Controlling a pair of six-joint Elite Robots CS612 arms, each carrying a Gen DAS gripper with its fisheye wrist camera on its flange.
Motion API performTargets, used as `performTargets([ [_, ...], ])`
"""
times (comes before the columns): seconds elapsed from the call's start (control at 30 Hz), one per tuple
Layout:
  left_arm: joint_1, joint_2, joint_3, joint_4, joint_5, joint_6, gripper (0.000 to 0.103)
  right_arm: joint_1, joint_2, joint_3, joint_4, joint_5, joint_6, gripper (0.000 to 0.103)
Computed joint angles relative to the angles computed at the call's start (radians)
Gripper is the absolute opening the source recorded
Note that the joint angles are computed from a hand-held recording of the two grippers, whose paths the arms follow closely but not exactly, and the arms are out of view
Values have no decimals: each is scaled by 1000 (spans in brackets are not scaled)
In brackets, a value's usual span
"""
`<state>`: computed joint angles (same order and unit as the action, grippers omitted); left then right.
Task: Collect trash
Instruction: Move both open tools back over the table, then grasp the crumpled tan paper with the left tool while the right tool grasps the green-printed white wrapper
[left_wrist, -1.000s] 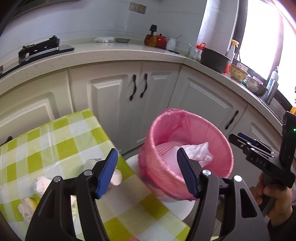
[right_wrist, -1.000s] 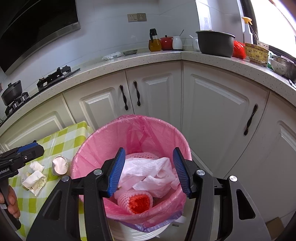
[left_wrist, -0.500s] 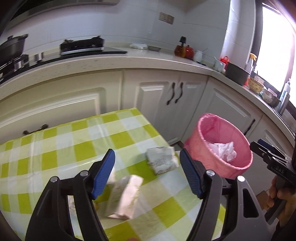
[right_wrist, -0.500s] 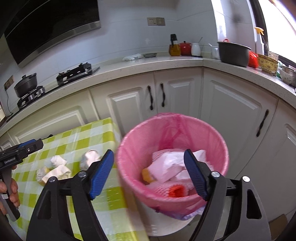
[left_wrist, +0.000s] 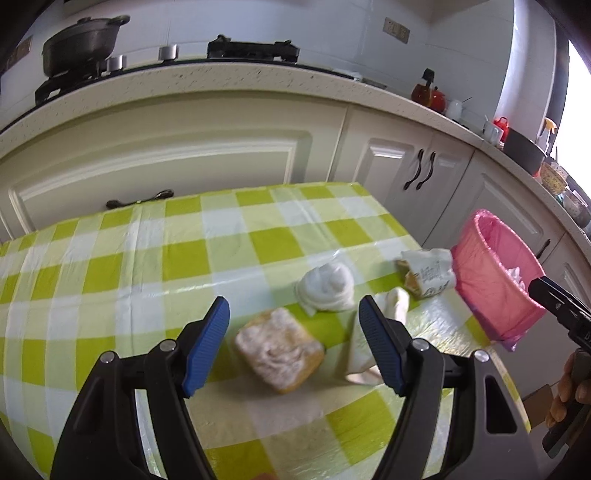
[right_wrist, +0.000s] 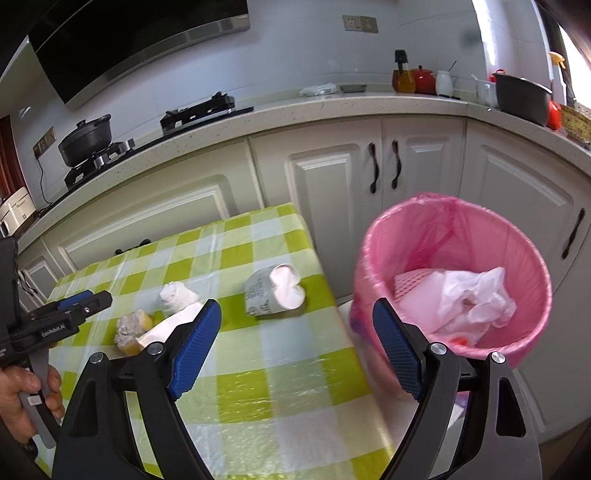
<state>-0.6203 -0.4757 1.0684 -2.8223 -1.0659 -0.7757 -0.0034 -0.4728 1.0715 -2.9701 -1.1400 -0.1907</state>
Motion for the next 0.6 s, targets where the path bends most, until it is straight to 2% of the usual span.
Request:
performTargets([
  [0.53,18,43,-34,89,-91,-50,68,40,11,-21,87,19,-12,81],
  [0.57,19,45,-37,91,-95,-48,65,42,13,-24,93,20,-13,81],
  [0.6,20,48,-43,103,-101,-44,55,43,14,-27,96,20,-14,81],
])
